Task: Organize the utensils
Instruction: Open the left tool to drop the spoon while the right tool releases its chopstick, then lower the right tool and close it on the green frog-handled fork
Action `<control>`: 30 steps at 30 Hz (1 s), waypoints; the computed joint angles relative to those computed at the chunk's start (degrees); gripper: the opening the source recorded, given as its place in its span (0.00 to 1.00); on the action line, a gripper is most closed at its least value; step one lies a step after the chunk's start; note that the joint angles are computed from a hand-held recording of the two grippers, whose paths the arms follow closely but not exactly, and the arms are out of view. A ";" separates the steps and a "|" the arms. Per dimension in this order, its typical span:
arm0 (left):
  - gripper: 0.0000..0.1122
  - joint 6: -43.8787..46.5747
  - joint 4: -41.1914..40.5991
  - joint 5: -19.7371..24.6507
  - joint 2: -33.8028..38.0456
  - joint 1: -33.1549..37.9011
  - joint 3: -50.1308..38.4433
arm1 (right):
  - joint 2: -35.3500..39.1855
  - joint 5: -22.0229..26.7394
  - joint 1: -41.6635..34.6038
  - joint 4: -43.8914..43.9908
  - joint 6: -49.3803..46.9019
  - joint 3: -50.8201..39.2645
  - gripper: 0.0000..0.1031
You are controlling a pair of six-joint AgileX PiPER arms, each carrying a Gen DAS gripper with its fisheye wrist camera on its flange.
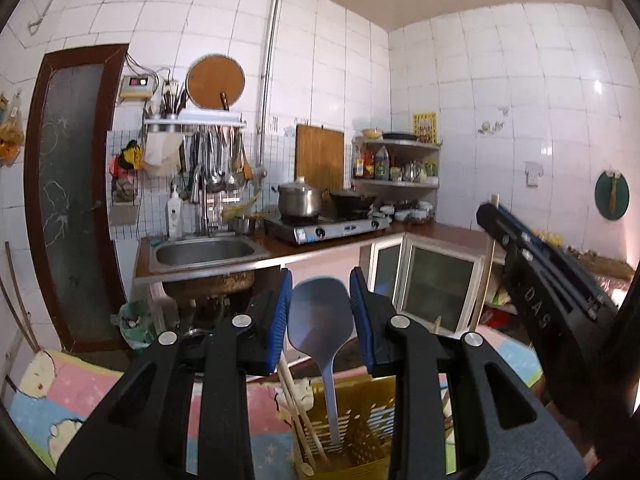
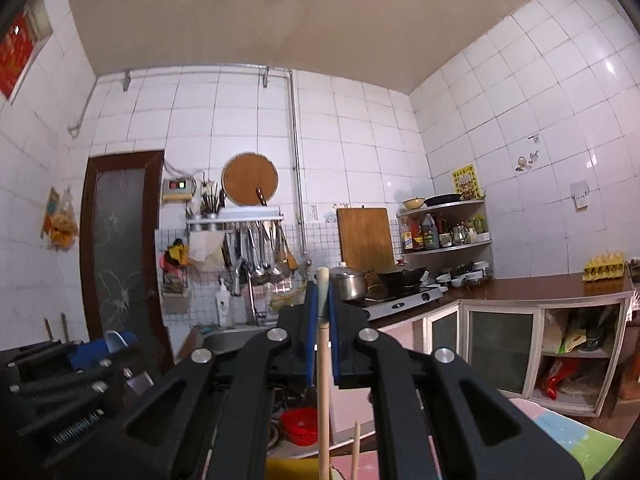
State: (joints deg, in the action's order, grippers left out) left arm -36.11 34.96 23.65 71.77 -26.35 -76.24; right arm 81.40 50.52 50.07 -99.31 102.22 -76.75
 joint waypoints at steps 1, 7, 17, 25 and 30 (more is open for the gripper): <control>0.25 -0.48 0.38 -1.03 0.64 0.46 1.54 | 0.55 -0.61 -0.43 -0.29 0.26 0.75 0.06; 0.25 -1.65 0.85 -4.46 1.50 2.41 7.53 | 0.67 -0.81 -0.83 1.42 1.36 5.23 0.06; 0.52 4.94 -5.46 2.52 -1.73 3.39 7.36 | -0.64 0.15 -0.50 18.26 -17.15 0.77 0.08; 0.82 12.01 -13.23 12.48 -9.07 6.13 5.62 | -3.65 7.82 3.95 29.37 -28.99 -2.67 0.51; 0.87 15.98 -17.76 15.94 -16.90 9.47 11.38 | -7.90 18.32 13.84 31.00 -26.54 1.20 0.58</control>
State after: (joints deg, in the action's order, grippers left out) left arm -20.13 17.20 39.59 54.87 -16.88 -64.86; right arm 73.50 68.83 63.91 -68.31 75.68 -75.55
